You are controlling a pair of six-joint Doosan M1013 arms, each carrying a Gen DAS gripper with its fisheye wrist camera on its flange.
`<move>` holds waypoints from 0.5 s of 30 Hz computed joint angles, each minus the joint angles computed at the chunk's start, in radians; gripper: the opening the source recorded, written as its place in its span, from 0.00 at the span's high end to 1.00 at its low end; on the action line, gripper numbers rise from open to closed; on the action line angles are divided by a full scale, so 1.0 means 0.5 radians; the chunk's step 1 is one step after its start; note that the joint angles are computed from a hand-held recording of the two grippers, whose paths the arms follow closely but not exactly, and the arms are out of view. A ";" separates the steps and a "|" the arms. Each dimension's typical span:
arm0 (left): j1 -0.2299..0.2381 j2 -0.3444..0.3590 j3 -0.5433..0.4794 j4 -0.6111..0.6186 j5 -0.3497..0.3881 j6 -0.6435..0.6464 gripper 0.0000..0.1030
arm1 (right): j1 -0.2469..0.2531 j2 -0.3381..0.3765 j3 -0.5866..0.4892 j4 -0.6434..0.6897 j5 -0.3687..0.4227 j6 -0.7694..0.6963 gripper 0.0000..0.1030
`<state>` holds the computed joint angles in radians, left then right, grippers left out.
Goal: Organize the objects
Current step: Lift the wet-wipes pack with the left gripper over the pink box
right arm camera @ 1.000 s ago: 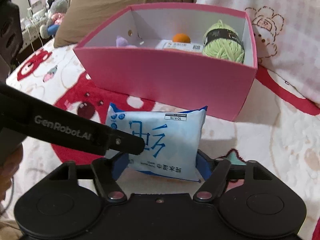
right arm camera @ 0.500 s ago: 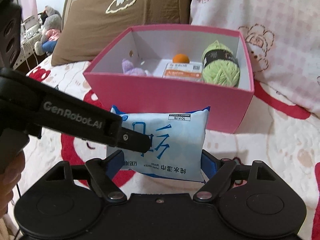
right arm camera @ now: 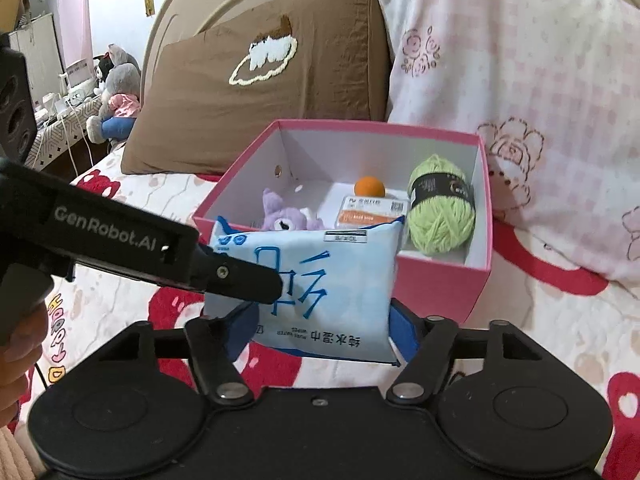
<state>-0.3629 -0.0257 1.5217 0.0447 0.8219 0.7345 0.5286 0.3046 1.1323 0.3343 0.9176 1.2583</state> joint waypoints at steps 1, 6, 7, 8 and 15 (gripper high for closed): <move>-0.007 -0.005 -0.002 0.032 0.003 -0.026 0.63 | 0.000 -0.002 -0.002 0.009 -0.003 -0.006 0.32; -0.026 -0.013 -0.015 0.106 0.021 -0.059 0.63 | 0.003 -0.029 0.030 0.012 -0.057 -0.065 0.42; -0.027 -0.016 -0.016 0.111 0.018 -0.061 0.63 | 0.000 -0.036 0.038 0.017 -0.066 -0.068 0.42; -0.029 -0.016 -0.020 0.124 0.019 -0.067 0.63 | -0.003 -0.042 0.045 0.026 -0.076 -0.069 0.43; -0.056 -0.020 -0.054 0.266 0.031 -0.133 0.63 | -0.008 -0.040 -0.003 0.033 -0.075 -0.204 0.50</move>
<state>-0.3909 -0.0359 1.4946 0.1778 0.8375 0.6678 0.5246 0.2844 1.1309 0.3507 0.8802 1.1561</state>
